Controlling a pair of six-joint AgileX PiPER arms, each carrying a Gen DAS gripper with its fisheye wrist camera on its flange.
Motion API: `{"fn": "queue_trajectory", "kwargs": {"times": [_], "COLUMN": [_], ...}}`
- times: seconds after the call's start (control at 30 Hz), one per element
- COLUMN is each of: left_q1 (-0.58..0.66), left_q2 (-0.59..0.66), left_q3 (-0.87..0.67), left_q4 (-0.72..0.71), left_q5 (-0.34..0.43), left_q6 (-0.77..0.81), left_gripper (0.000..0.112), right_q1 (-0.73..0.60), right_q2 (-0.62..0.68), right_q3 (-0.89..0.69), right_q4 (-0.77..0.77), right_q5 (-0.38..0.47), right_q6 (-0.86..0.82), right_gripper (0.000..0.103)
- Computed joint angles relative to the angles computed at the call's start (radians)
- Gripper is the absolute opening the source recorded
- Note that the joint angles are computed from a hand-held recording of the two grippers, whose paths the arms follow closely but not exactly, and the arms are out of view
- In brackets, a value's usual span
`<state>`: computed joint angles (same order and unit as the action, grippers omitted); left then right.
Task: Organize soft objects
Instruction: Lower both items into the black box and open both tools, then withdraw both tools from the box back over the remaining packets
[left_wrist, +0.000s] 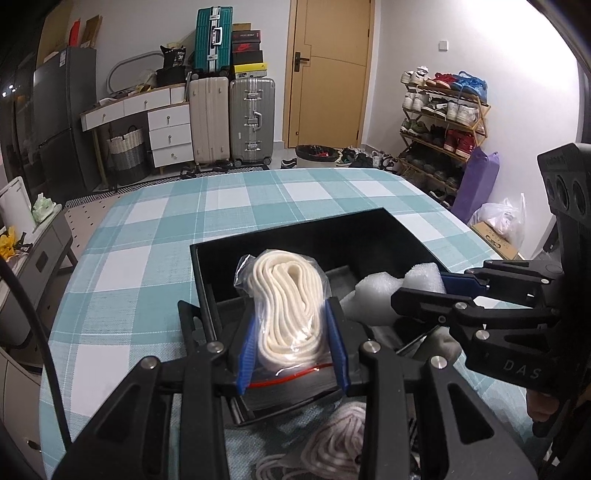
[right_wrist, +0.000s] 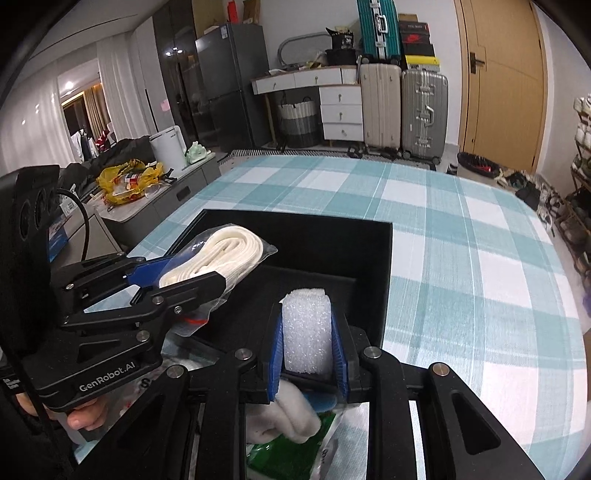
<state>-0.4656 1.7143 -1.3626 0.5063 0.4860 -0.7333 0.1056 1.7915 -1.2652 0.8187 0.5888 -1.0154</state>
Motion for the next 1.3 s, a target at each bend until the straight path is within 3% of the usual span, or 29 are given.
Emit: {"fn": "queue_trajectory", "kwargs": {"times": [0.13, 0.27, 0.53, 0.6, 0.77, 0.83, 0.9, 0.93, 0.97, 1.03, 1.07, 1.17, 1.3], "left_q1": [-0.001, -0.003, -0.006, -0.004, 0.006, 0.008, -0.002, -0.012, -0.023, -0.028, -0.030, -0.044, -0.060], "left_q2": [-0.010, -0.008, 0.004, 0.007, -0.006, -0.019, -0.036, -0.043, -0.050, -0.061, -0.072, -0.102, -0.161], "left_q3": [0.006, 0.001, -0.012, -0.017, -0.001, 0.010, 0.021, 0.025, 0.029, 0.033, 0.042, 0.074, 0.137], "left_q4": [-0.001, 0.004, 0.011, -0.005, -0.062, -0.075, -0.051, -0.011, 0.026, 0.028, 0.026, 0.090, 0.145], "left_q5": [0.003, 0.009, 0.016, 0.018, 0.009, -0.001, 0.002, 0.010, 0.020, 0.031, 0.028, 0.036, 0.036], "left_q6": [0.004, 0.001, 0.008, 0.020, 0.062, 0.071, 0.046, 0.007, -0.029, -0.030, -0.033, -0.114, -0.201], "left_gripper": [0.035, 0.035, 0.035, 0.035, 0.036, 0.042, 0.056, 0.057, 0.057, 0.058, 0.061, 0.099, 0.103], "right_q1": [-0.014, -0.008, -0.001, -0.005, -0.010, -0.020, -0.040, -0.057, -0.072, -0.103, -0.117, -0.142, -0.170], "right_q2": [-0.019, -0.038, -0.059, -0.066, -0.095, -0.111, -0.126, -0.135, -0.146, -0.172, -0.183, -0.218, -0.265], "right_q3": [0.026, 0.046, 0.053, 0.067, 0.098, 0.114, 0.130, 0.140, 0.150, 0.176, 0.186, 0.223, 0.285], "right_q4": [0.025, 0.020, -0.031, -0.002, 0.031, 0.050, 0.096, 0.137, 0.163, 0.214, 0.232, 0.240, 0.249], "right_q5": [0.022, 0.028, 0.045, 0.034, -0.025, -0.032, -0.023, -0.009, 0.001, 0.025, 0.039, 0.047, 0.022], "right_q6": [-0.013, 0.001, 0.088, 0.054, 0.014, -0.018, -0.073, -0.115, -0.139, -0.192, -0.212, -0.238, -0.253], "right_gripper": [0.024, 0.032, 0.032, 0.032, 0.044, 0.047, 0.051, 0.056, 0.070, 0.083, 0.083, 0.093, 0.100]}}
